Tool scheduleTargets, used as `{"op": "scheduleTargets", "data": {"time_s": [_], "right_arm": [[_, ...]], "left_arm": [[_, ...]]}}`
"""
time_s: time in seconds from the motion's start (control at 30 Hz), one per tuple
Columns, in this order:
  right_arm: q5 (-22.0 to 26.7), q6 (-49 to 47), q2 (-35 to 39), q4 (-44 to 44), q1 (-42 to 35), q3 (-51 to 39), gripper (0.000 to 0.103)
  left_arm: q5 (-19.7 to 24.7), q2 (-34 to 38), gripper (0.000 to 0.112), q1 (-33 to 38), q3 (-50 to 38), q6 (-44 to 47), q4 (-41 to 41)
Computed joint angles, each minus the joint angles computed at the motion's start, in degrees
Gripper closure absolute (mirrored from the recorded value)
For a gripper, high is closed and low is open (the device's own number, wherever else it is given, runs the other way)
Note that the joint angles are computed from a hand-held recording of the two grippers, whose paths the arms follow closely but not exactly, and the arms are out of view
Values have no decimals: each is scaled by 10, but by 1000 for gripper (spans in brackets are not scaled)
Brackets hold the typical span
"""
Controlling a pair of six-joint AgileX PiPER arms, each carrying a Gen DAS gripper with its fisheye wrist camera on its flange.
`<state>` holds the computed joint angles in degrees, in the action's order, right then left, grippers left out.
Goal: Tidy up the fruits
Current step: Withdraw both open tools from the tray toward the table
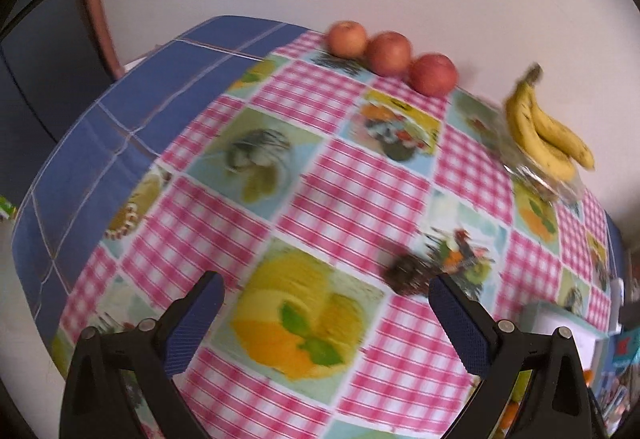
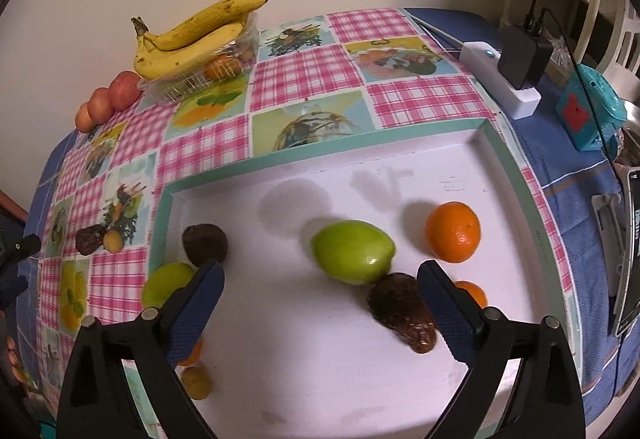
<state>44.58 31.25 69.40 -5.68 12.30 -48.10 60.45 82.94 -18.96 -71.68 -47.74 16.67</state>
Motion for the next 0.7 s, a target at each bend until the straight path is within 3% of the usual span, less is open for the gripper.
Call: {"op": "scheduleTargets", "data": {"time_s": [0.4,0.7], "right_arm": [[-22,74,36,-34,101,-48,6],[-38,126,89,-74,196,-110,6]], "left_arm": [[-22,-36,9,119,29,33,-5],[-28,-33,9,138,29,47,-20]]}}
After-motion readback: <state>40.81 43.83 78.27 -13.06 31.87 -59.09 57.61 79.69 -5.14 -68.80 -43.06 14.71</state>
